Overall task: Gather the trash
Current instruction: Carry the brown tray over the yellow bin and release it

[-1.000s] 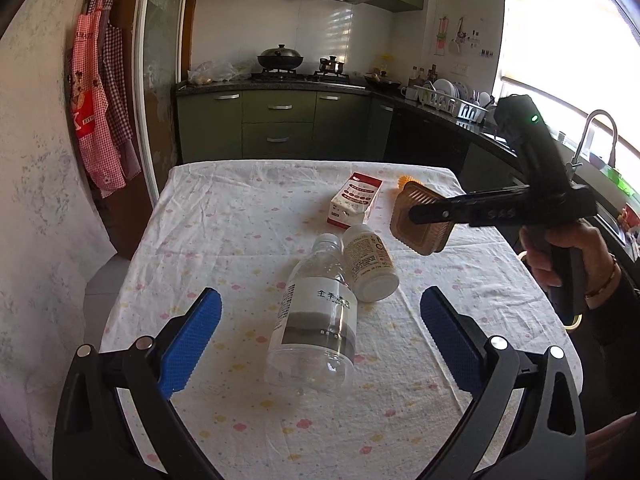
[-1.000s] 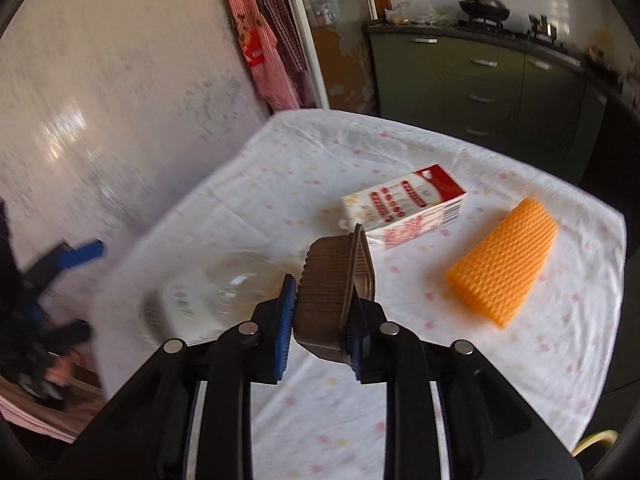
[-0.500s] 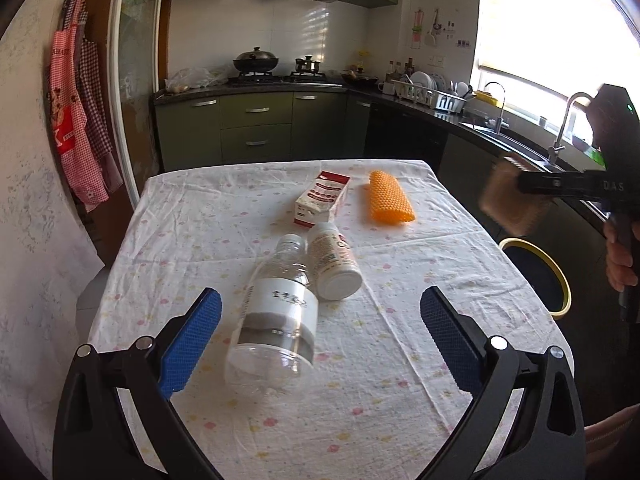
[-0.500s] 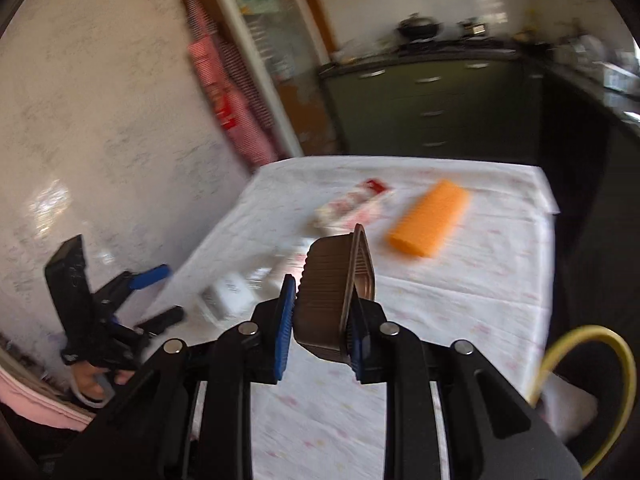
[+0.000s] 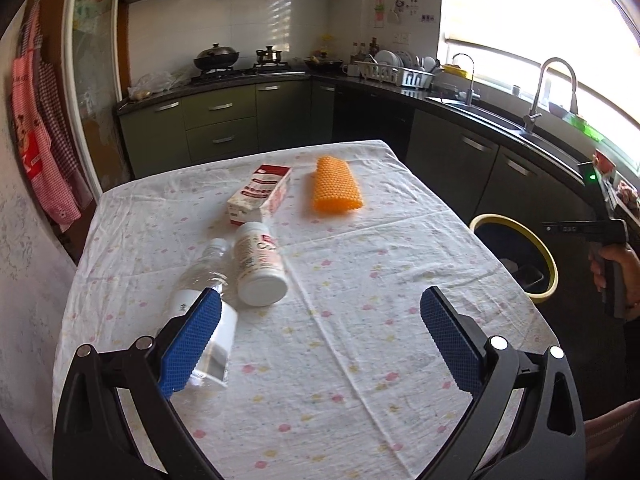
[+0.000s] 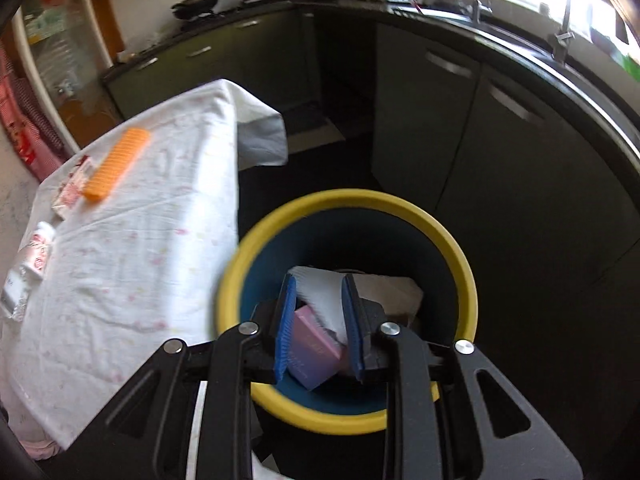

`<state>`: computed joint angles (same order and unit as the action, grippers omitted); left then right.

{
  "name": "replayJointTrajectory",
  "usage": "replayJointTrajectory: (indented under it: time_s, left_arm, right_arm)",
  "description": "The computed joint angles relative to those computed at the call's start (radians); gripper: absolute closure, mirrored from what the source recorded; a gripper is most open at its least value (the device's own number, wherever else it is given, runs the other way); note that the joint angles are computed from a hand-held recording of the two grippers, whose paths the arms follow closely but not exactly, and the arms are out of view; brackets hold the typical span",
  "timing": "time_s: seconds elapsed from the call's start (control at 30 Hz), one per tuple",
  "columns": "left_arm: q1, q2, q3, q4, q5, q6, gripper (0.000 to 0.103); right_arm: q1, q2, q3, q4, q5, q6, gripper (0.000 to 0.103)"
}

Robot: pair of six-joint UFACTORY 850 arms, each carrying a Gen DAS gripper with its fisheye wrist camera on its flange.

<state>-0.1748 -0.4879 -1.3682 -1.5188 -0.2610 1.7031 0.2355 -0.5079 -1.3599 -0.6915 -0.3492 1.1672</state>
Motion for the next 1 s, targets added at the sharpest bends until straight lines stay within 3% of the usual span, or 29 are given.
replayJointTrajectory:
  time_s: [0.13, 0.27, 0.33, 0.5, 0.77, 0.87, 1.0]
  left_arm:
    - [-0.022, -0.006, -0.014, 0.055, 0.021, -0.038, 0.005]
    - [-0.031, -0.022, -0.038, 0.135, 0.033, -0.115, 0.005]
    - [-0.033, -0.038, -0.059, 0.213, 0.030, -0.198, 0.005]
    - [-0.028, -0.095, -0.145, 0.501, 0.001, -0.496, 0.005]
    - [-0.009, -0.292, -0.492, 0.958, -0.246, -0.993, 0.006]
    - [-0.006, -0.423, -0.718, 1.102, -0.414, -1.177, 0.012]
    - [-0.013, -0.546, -0.914, 1.213, -0.557, -1.313, 0.019]
  right_arm:
    - [-0.018, -0.028, 0.004, -0.112, -0.021, 0.127, 0.074]
    - [0.010, 0.022, 0.070, -0.286, 0.017, 0.324, 0.068]
    - [0.028, 0.064, 0.128, -0.447, 0.037, 0.487, 0.056]
    - [0.079, 0.132, 0.215, -0.705, 0.070, 0.770, 0.053]
    - [0.114, 0.155, 0.240, -0.751, 0.094, 0.832, 0.049]
    - [0.114, 0.151, 0.239, -0.768, 0.107, 0.854, 0.049]
    - [0.110, 0.142, 0.235, -0.813, 0.135, 0.902, 0.048]
